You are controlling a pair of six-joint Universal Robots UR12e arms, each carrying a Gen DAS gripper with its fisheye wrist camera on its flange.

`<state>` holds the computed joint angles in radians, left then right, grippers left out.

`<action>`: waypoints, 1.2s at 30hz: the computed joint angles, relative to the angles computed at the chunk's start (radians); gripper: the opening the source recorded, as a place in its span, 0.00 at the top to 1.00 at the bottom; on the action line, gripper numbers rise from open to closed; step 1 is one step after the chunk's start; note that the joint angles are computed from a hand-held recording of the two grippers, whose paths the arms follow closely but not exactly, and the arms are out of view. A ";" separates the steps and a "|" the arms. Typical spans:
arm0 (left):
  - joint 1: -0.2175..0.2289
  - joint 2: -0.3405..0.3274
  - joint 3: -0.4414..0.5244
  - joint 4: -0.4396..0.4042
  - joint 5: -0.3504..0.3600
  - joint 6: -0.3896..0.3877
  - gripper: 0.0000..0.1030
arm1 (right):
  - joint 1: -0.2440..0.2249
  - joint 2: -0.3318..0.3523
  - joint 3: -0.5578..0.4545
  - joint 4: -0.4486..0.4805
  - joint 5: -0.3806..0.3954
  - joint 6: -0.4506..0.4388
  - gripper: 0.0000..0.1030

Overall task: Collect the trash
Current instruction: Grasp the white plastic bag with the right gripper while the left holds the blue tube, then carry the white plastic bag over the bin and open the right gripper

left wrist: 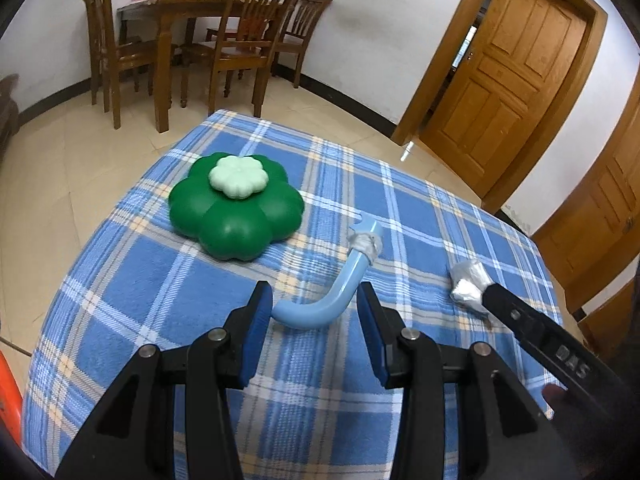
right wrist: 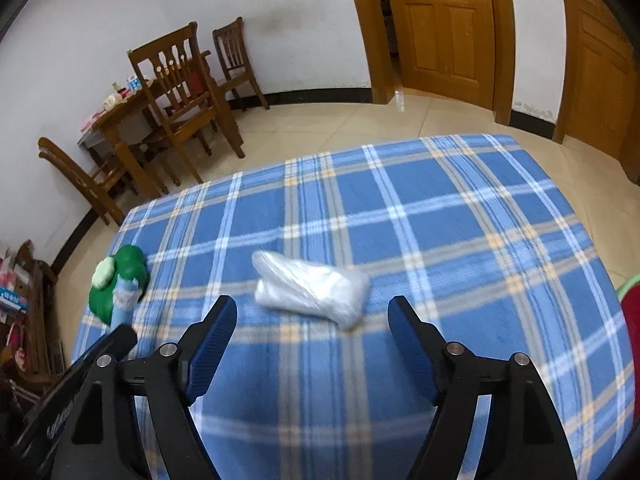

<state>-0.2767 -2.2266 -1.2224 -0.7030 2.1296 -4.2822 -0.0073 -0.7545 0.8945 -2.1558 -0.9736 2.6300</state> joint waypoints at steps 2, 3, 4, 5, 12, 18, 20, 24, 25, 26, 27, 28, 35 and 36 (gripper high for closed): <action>0.002 0.004 -0.007 0.004 -0.003 -0.011 0.57 | 0.011 0.006 -0.004 -0.020 -0.023 0.000 0.22; 0.000 0.004 -0.007 0.003 -0.003 -0.016 0.57 | 0.017 0.010 -0.007 -0.027 -0.036 0.001 0.22; 0.001 0.005 -0.009 0.005 -0.002 -0.020 0.57 | 0.022 0.015 -0.013 -0.027 -0.047 0.001 0.22; 0.002 0.007 -0.012 0.008 -0.002 -0.022 0.57 | 0.028 0.019 -0.018 -0.034 -0.061 0.004 0.22; 0.004 0.007 -0.015 0.013 -0.011 -0.027 0.57 | 0.047 0.039 -0.035 -0.079 -0.135 0.011 0.22; 0.004 0.007 -0.017 0.020 -0.011 -0.021 0.57 | 0.048 0.039 -0.025 -0.098 -0.148 -0.012 0.24; 0.005 0.006 -0.015 0.018 -0.011 -0.022 0.57 | 0.046 0.037 -0.019 -0.108 -0.147 -0.011 0.30; 0.004 0.007 -0.014 0.015 -0.009 -0.023 0.57 | 0.034 0.029 -0.011 -0.081 -0.121 -0.022 0.30; 0.003 0.008 -0.015 0.016 -0.007 -0.023 0.57 | 0.032 0.025 -0.007 -0.079 -0.116 -0.025 0.30; 0.003 0.008 -0.016 0.017 -0.005 -0.021 0.57 | 0.027 0.019 0.001 -0.076 -0.109 -0.030 0.30; 0.002 0.007 -0.015 0.015 -0.002 -0.020 0.57 | 0.024 0.013 0.007 -0.074 -0.104 -0.036 0.30; 0.002 0.007 -0.015 0.014 0.000 -0.018 0.57 | 0.020 0.009 0.012 -0.072 -0.099 -0.040 0.30; 0.000 0.005 -0.011 0.008 0.002 -0.010 0.57 | -0.021 -0.028 0.045 -0.041 -0.054 -0.042 0.30; 0.000 0.002 -0.004 0.004 0.002 -0.007 0.57 | -0.027 -0.033 0.051 -0.043 -0.051 -0.040 0.30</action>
